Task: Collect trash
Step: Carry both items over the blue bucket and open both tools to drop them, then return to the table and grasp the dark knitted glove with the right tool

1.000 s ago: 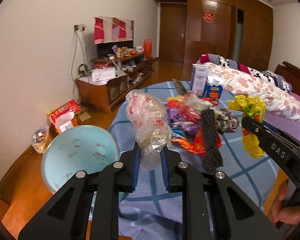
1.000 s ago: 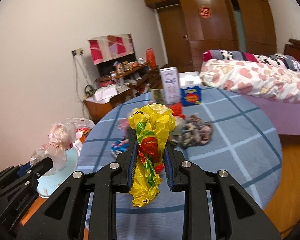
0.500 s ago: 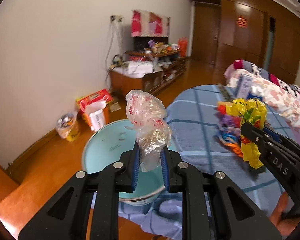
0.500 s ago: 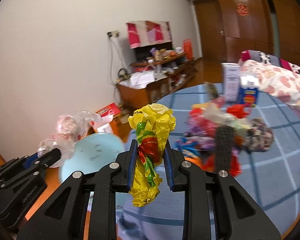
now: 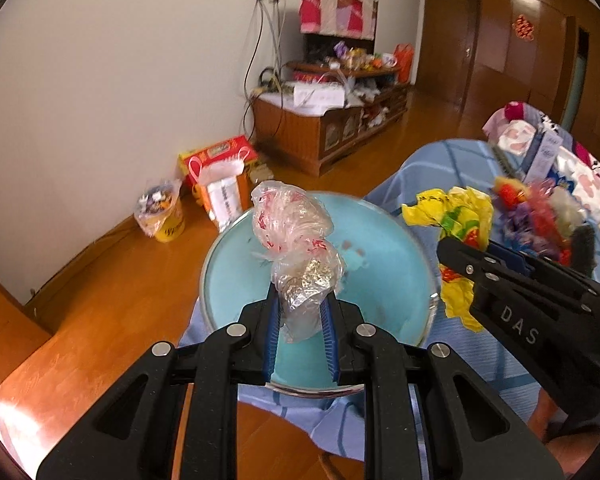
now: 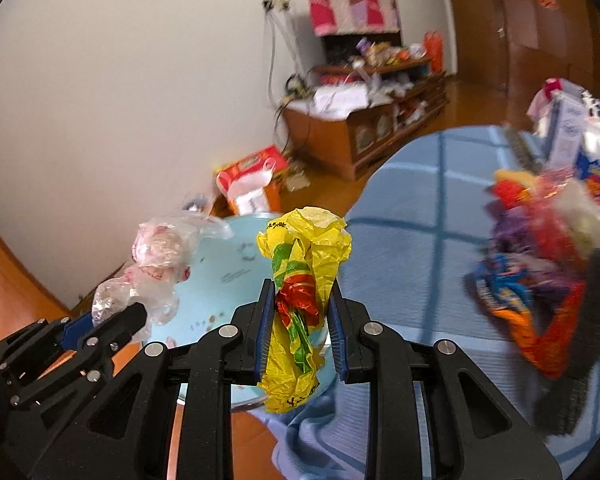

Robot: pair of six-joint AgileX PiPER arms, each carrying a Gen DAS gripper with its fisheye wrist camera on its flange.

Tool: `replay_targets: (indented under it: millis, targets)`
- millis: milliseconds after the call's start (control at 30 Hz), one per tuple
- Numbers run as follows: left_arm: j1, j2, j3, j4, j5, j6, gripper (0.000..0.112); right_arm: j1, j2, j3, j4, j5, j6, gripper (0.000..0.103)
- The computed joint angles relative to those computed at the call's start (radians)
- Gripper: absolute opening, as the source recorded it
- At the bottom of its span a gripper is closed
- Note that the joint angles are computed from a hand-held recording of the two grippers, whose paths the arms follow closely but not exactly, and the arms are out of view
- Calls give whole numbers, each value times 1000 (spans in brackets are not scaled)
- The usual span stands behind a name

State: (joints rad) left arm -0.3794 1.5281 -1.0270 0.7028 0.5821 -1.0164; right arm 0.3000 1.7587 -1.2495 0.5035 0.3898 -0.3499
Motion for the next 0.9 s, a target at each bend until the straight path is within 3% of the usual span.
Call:
replay_targets:
  millis: [233, 300, 367, 467, 633, 733, 900]
  targets:
    - [60, 40, 4, -63, 9, 46, 21, 22, 110, -112, -31, 99, 30, 29]
    - [63, 47, 2, -69, 13, 49, 22, 15, 137, -140, -7, 137, 15, 40]
    - [61, 56, -9, -78, 27, 51, 42, 10, 153, -156, 4, 152, 13, 44]
    - [49, 50, -8, -45, 42, 16, 54, -1, 139, -151, 10, 156, 10, 51]
    - [31, 41, -13, -14, 64, -34, 64, -20, 60, -86, -13, 100, 24, 55]
    - [9, 28, -12, 22, 87, -84, 74, -29, -5, -19, -35, 45, 41, 64]
    - [-37, 6, -15, 38, 102, -120, 77, -47, -112, 72, -146, -41, 122, 68]
